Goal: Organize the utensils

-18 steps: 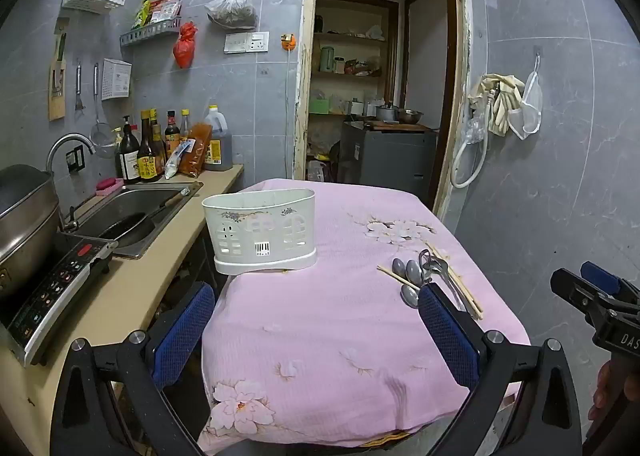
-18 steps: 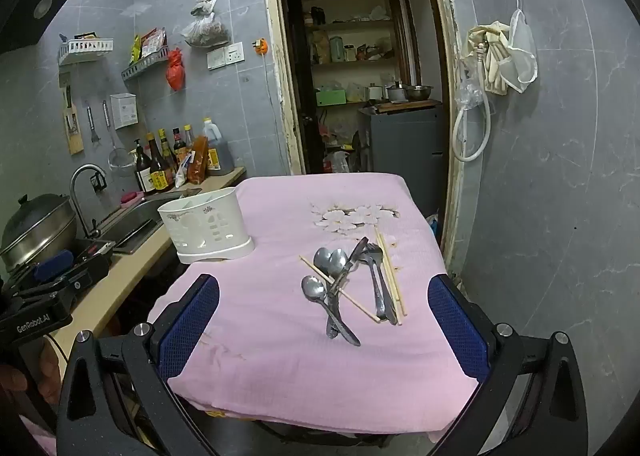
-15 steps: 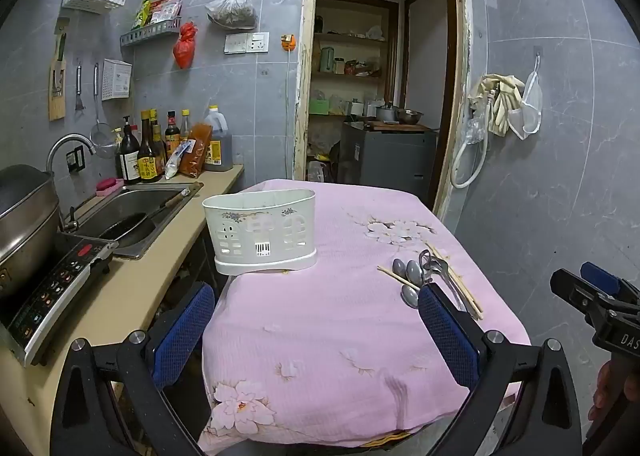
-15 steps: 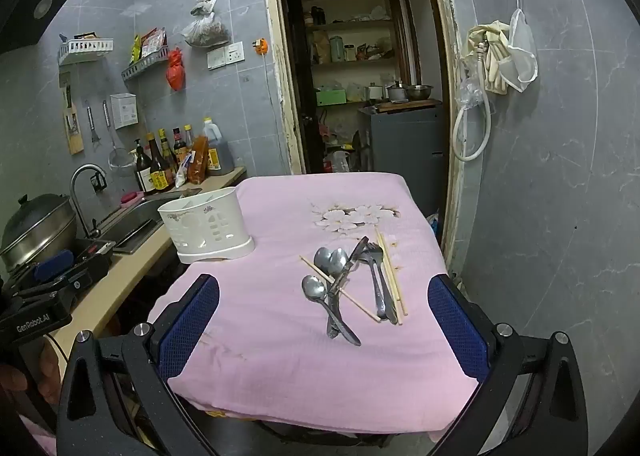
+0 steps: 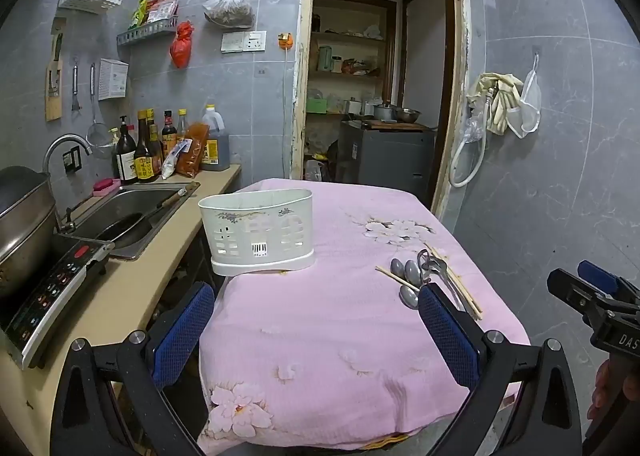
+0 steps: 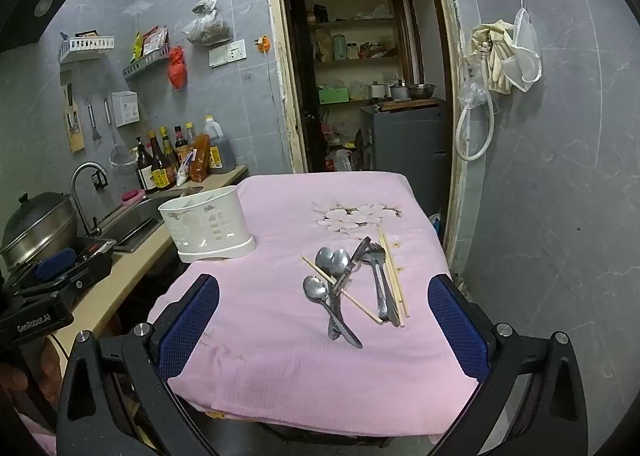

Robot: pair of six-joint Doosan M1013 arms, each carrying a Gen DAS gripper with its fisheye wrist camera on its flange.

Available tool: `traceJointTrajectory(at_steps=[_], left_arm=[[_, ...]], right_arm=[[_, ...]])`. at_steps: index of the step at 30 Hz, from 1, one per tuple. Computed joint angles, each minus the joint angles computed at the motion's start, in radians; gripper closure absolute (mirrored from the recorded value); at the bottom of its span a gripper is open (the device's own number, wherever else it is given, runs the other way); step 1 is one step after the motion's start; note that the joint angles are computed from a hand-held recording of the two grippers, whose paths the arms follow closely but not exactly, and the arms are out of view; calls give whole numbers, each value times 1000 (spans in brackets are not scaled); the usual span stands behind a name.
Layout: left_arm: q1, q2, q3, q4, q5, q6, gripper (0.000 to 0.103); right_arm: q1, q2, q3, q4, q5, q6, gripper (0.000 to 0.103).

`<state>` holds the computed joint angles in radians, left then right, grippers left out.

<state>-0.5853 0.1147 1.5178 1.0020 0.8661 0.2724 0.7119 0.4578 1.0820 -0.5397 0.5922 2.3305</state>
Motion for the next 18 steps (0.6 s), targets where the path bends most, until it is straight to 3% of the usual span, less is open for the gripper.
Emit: traceJointTrajectory(at_steps=[18], left_arm=[[0, 1, -3, -6, 4, 7, 0]], right_arm=[[-1, 20, -24, 23, 9, -21, 1]])
